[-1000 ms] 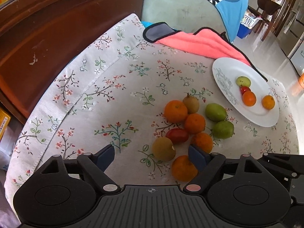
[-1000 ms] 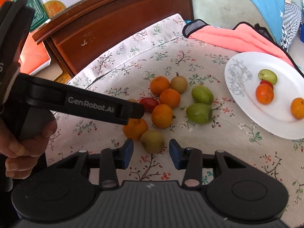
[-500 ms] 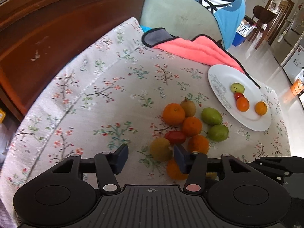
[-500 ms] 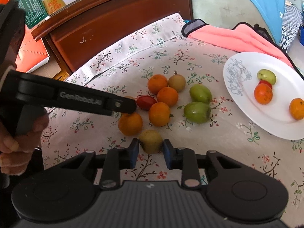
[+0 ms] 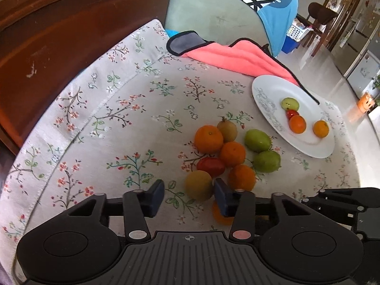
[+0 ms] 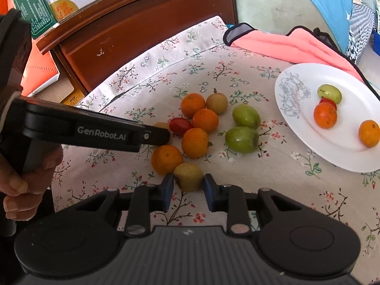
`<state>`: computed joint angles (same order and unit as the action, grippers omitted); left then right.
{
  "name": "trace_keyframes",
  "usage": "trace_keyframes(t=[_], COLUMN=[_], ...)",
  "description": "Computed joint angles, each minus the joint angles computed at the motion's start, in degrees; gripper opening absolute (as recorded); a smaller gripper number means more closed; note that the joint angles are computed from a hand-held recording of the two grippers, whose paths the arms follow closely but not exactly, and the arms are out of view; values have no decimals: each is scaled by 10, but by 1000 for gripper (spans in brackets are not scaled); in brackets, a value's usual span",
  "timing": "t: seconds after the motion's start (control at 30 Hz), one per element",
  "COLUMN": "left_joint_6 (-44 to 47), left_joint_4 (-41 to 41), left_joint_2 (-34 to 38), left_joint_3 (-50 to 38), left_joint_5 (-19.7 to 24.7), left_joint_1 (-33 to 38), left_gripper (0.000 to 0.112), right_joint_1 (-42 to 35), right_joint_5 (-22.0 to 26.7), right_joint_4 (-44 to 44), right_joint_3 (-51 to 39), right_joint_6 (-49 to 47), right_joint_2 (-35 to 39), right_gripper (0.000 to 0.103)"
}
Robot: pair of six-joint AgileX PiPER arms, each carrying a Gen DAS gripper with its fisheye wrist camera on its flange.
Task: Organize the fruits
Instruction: 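Grasp a brown fruit with the right tool while the left tool grasps another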
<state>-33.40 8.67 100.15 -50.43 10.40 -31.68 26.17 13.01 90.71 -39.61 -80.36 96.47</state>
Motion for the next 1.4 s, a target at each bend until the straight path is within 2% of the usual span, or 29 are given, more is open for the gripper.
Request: trace_keyframes(t=[0.07, 0.17, 0.23, 0.33, 0.4, 0.47, 0.53, 0.73, 0.9, 1.07, 1.4], left_joint_6=[28, 35, 5, -86, -120, -118, -107, -182, -215, -346, -379], left_joint_4=[-32, -40, -21, 74, 110, 113, 106, 186, 215, 359, 401], left_joint_2=[-4, 0, 11, 18, 20, 21, 19, 14, -4, -31, -39], left_joint_3=[4, 0, -8, -14, -14, -14, -12, -13, -6, -3, -37], left_joint_5=[-5, -5, 2, 5, 5, 2, 0, 17, 16, 30, 33], left_joint_1=[3, -1, -4, -17, -23, -23, -22, -35, -36, -53, -81], left_gripper=[35, 35, 35, 37, 37, 35, 25, 25, 25, 25, 25], right_joint_1=[0, 4, 1, 0, 1, 2, 2, -2, -9, -24, -80], right_joint_5=[-3, -17, -20, -19, -20, -19, -17, -14, -9, 3, 22], right_joint_4=[-10, -42, -54, -75, -73, -70, -71, -73, -66, -46, -6], right_joint_3=[1, 0, -1, -2, -2, -1, -2, -3, -4, -3, -7], right_joint_6=[7, 36, 52, 78, 77, 74, 74, 75, 67, 50, 15], right_joint_2=[-3, -7, -7, -5, -6, -7, -6, -9, -14, -28, -63], right_gripper=[28, 28, 28, 28, 28, 28, 28, 28, 28, 28, 28])
